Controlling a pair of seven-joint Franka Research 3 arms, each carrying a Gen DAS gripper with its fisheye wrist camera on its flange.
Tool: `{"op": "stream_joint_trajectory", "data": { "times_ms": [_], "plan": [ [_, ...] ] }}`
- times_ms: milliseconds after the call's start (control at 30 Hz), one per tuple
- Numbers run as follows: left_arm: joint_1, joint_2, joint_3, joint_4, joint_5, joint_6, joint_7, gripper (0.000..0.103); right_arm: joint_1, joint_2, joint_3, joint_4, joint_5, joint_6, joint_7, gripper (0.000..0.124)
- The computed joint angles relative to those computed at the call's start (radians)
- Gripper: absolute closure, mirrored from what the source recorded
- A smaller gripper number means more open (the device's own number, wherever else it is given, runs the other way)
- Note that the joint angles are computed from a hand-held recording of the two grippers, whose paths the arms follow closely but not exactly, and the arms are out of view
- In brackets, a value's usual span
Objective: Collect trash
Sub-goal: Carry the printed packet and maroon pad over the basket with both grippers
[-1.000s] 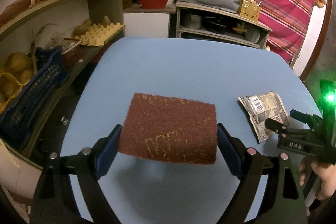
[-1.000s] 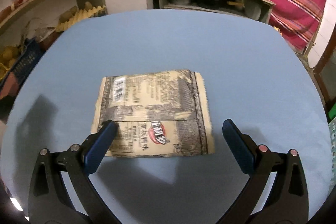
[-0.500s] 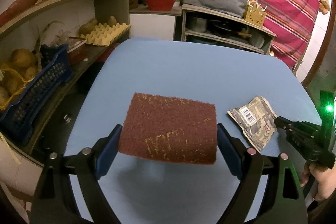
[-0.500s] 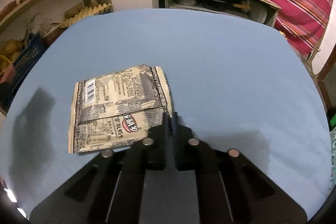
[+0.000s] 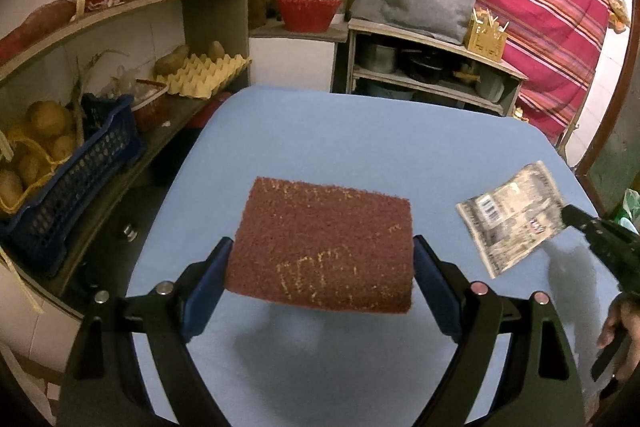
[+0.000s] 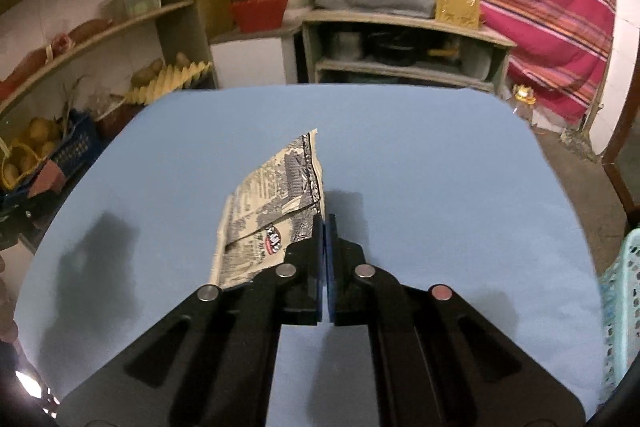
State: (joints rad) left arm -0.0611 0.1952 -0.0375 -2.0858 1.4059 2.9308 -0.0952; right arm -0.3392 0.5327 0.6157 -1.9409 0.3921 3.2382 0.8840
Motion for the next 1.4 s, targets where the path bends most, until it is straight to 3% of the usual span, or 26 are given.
{"op": "stream_joint_trajectory", "data": {
  "times_ms": [400, 700, 1067, 1267, 1400],
  "plan": [
    [-0.091, 0.073, -0.032, 0.138, -0.003, -0.061, -0.023, 0.017, -0.412, -0.013, 0.293, -0.109, -0.144, 0.082, 0.053, 0.122],
    [-0.206, 0.202, -0.026, 0.313, -0.079, -0.083, 0.058, 0.017, -0.638, -0.002, 0.41, -0.157, -0.286, 0.091, 0.143, 0.122],
    [-0.342, 0.338, 0.024, 0.503, -0.217, -0.082, 0.197, 0.017, -0.879, -0.009, 0.474, -0.202, -0.444, 0.121, 0.27, 0.122],
    [-0.424, 0.427, 0.042, 0.65, -0.266, -0.102, 0.272, 0.017, -0.948, -0.026, 0.443, -0.207, -0.509, 0.14, 0.349, 0.122],
    [-0.472, 0.492, 0.046, 0.748, -0.316, -0.125, 0.36, 0.017, -0.949, -0.058, 0.374, -0.208, -0.536, 0.163, 0.398, 0.122]
  ]
}}
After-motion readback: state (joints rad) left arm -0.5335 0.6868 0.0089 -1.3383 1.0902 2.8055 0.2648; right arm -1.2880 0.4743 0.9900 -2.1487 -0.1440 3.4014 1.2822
